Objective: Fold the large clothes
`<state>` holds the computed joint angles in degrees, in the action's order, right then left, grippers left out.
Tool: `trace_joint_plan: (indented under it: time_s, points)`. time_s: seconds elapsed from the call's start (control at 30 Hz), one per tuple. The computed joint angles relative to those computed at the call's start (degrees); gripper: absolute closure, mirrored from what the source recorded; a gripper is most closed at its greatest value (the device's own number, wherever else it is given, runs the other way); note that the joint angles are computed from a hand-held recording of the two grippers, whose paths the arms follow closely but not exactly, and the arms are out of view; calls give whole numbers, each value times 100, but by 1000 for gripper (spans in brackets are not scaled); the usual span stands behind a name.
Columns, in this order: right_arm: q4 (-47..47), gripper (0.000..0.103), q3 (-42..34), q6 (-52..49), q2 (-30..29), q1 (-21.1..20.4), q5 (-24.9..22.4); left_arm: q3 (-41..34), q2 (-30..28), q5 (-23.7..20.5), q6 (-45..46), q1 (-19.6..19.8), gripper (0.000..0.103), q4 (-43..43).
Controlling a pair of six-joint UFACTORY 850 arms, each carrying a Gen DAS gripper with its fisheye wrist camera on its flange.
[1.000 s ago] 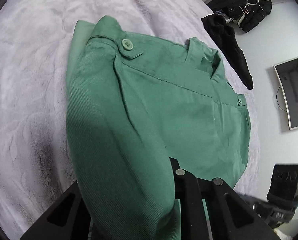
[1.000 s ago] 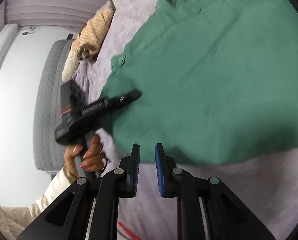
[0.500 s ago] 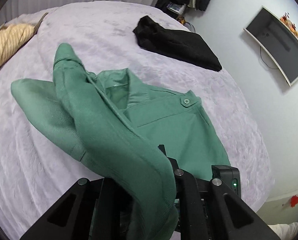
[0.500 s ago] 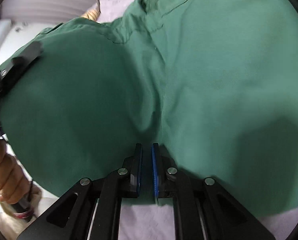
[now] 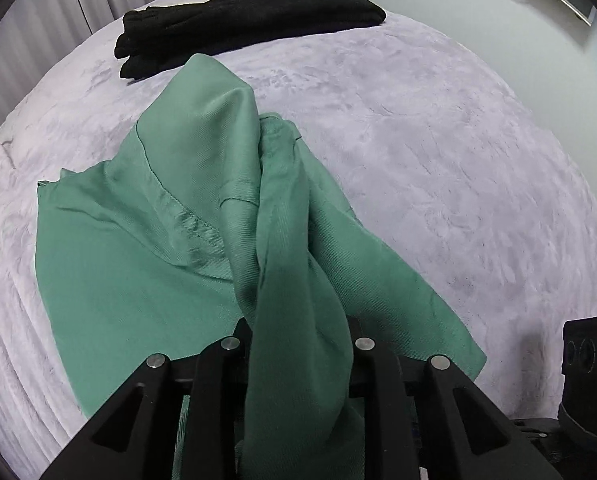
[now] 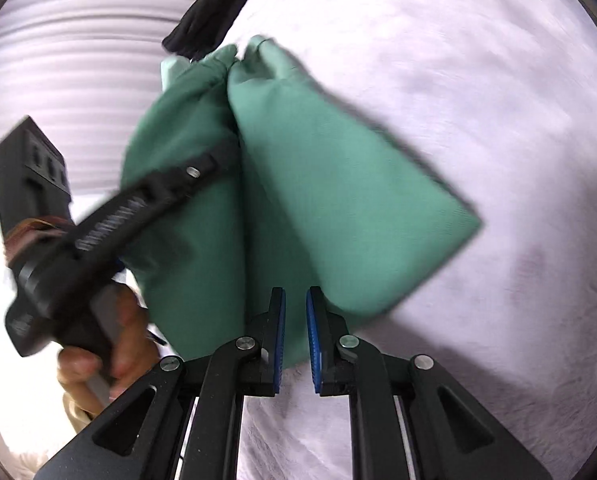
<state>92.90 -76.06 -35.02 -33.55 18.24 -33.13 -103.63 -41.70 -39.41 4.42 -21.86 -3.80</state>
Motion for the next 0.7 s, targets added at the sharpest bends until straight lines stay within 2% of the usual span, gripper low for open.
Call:
trace_joint_plan:
  time_s: [0.07, 0.1, 0.13, 0.17, 0.23, 0.3, 0.33, 0.37, 0.47, 0.53, 0.63, 0.7]
  points:
    - [198, 89, 15, -111, -14, 8, -37, 164, 118, 127, 275, 49, 56, -455]
    - [263, 89, 35, -157, -7, -11, -71, 223, 170, 184, 398, 80, 38, -685]
    - [301, 89, 37, -174, -11, -19, -87, 347, 272, 336, 442, 88, 12, -785]
    - [347, 86, -3, -175, -37, 17, -68, 423, 340, 489, 389, 75, 3, -749]
    - [321, 80, 6, -177, -10, 1, -58, 625, 526, 797, 514, 78, 0, -896]
    - [306, 59, -71, -171, -27, 38, 4, 620, 594, 690, 973, 187, 0, -1455]
    - [396, 42, -61, -264, 7, 35, 25, 738, 708, 740, 1189, 257, 0, -1721]
    - [520, 29, -35, -381, 42, 58, 78, 861, 821, 860, 1280, 324, 0, -1865]
    - [701, 26, 34, -512, 215, 104, 519, 1242, 1167, 1185, 1052, 564, 0, -1803]
    - [384, 26, 46, -219, 367, 113, 899, 1538, 1387, 1379, 365, 718, 0, -1113]
    - [-1214, 26, -248, 667, 558, 215, 1446, 1885, 1562, 1353, -545, 901, 0, -23]
    - [-2413, 26, -724, 1173, 455, 292, 1431, 2058, 1578, 1123, -1040, 1004, 0, 505]
